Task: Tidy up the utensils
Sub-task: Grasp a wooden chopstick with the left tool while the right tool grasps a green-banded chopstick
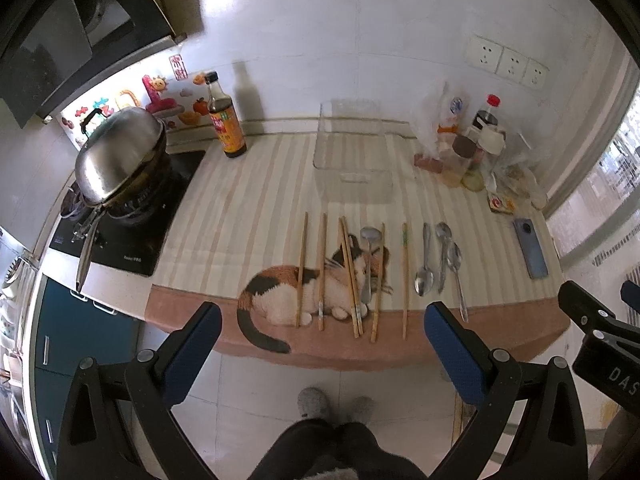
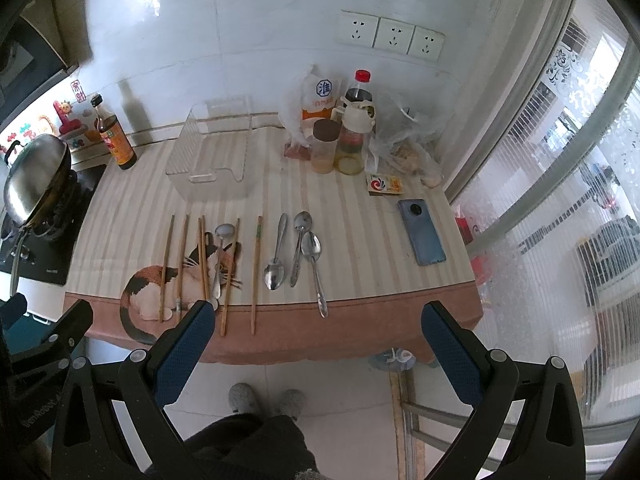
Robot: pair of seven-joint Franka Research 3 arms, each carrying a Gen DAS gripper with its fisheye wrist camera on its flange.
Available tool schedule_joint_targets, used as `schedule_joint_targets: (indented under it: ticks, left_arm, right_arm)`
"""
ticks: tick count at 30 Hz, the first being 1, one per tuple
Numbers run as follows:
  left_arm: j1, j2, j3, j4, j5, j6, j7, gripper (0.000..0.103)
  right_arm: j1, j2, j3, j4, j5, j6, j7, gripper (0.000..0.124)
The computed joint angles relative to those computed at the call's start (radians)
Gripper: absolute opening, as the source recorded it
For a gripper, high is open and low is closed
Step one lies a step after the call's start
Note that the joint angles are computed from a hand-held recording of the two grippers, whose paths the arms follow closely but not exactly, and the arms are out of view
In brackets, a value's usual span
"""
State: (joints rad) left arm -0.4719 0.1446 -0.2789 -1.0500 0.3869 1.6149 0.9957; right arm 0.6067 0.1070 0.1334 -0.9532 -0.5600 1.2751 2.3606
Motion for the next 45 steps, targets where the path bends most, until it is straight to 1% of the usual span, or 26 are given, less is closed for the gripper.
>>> schedule_joint_targets:
  ticks: [2,3,7,9,10,11,13,14,16,18,20,21,23,25,28,30,31,32,33,35,37,39,40,41,42,45]
  left_arm:
    - [0.005,-0.017,0.008,-0.049,0.039,0.055,-0.023,0.103]
    - [0.008,-0.022,0.011,-0.071,0.065,0.078,-0.036,0.103]
    - [0.029,-0.002,0.026,-0.110,0.125,0.107,-0.060,0.103]
    - [0.044,0.013,0.035,-0.124,0.132,0.112,-0.052,0.103]
    - [0.052,0.019,0.041,-0.138,0.137,0.118,-0.049,0.103]
    - [0.061,0.031,0.046,-0.146,0.136,0.117,-0.041,0.103]
    - [0.088,0.057,0.057,-0.159,0.098,0.119,-0.027,0.103]
    - [0.106,0.073,0.062,-0.165,0.061,0.127,-0.017,0.103]
    - [0.138,0.128,0.067,-0.148,-0.015,0.116,0.020,0.102]
    - [0.161,0.191,0.066,-0.106,-0.093,0.083,0.061,0.095]
    - [0.180,0.254,0.063,-0.066,-0.168,0.058,0.095,0.081]
    - [0.182,0.289,0.061,-0.037,-0.193,0.038,0.110,0.078]
    - [0.184,0.358,0.059,0.024,-0.233,0.010,0.142,0.066]
    - [0.171,0.426,0.063,0.104,-0.243,-0.032,0.168,0.059]
    - [0.154,0.505,0.074,0.206,-0.251,-0.081,0.192,0.058]
    - [0.148,0.519,0.081,0.221,-0.252,-0.078,0.201,0.051]
    - [0.146,0.531,0.083,0.239,-0.253,-0.088,0.206,0.040]
    - [0.147,0.536,0.085,0.243,-0.259,-0.092,0.208,0.033]
    - [0.149,0.519,0.087,0.211,-0.256,-0.062,0.208,0.029]
    - [0.147,0.505,0.090,0.186,-0.247,-0.043,0.219,0.015]
    - [0.154,0.490,0.089,0.160,-0.250,-0.029,0.222,0.006]
    - [0.166,0.479,0.085,0.146,-0.263,-0.037,0.225,0.005]
    - [0.168,0.488,0.085,0.173,-0.266,-0.063,0.232,0.005]
    - [0.172,0.480,0.085,0.164,-0.268,-0.066,0.238,0.005]
    - [0.179,0.464,0.084,0.140,-0.271,-0.059,0.244,0.005]
    - [0.198,0.435,0.081,0.085,-0.278,-0.036,0.266,0.005]
  right_arm:
    - [-0.010,-0.024,-0.003,-0.047,0.008,0.043,0.020,0.103]
    - [-0.026,-0.057,-0.007,-0.112,0.023,0.105,0.039,0.103]
    - [-0.088,-0.112,0.004,-0.265,0.065,0.262,0.066,0.103]
    - [-0.118,-0.123,0.007,-0.329,0.098,0.327,0.075,0.099]
    - [-0.131,-0.118,0.007,-0.351,0.116,0.350,0.077,0.090]
    - [-0.142,-0.114,0.007,-0.372,0.134,0.374,0.079,0.073]
    - [-0.163,-0.090,0.000,-0.404,0.192,0.408,0.073,0.054]
    - [-0.173,-0.076,-0.006,-0.423,0.232,0.433,0.066,0.046]
    - [-0.186,-0.047,-0.016,-0.452,0.287,0.477,0.056,0.040]
    - [-0.190,0.002,-0.024,-0.439,0.318,0.473,0.059,0.040]
    - [-0.190,0.036,-0.034,-0.434,0.350,0.475,0.063,0.040]
    - [-0.191,0.057,-0.040,-0.425,0.365,0.470,0.064,0.040]
    - [-0.190,0.101,-0.050,-0.401,0.394,0.462,0.057,0.040]
    - [-0.197,0.131,-0.063,-0.391,0.441,0.460,0.059,0.040]
    - [-0.217,0.155,-0.076,-0.394,0.521,0.489,0.056,0.040]
    - [-0.221,0.177,-0.083,-0.379,0.536,0.496,0.050,0.039]
    - [-0.222,0.197,-0.086,-0.361,0.538,0.490,0.048,0.039]
    - [-0.222,0.211,-0.090,-0.347,0.539,0.487,0.045,0.038]
    - [-0.223,0.228,-0.093,-0.330,0.541,0.482,0.041,0.038]
    - [-0.221,0.272,-0.099,-0.285,0.541,0.464,0.031,0.038]
    - [-0.214,0.317,-0.105,-0.233,0.536,0.439,0.018,0.036]
    - [-0.204,0.366,-0.110,-0.173,0.527,0.401,0.001,0.030]
    - [-0.198,0.393,-0.113,-0.138,0.521,0.375,-0.009,0.022]
    - [-0.187,0.432,-0.118,-0.080,0.507,0.322,-0.018,0.014]
    - [-0.169,0.447,-0.128,-0.054,0.478,0.307,-0.025,0.010]
    - [-0.143,0.492,-0.138,0.016,0.464,0.241,-0.031,0.007]
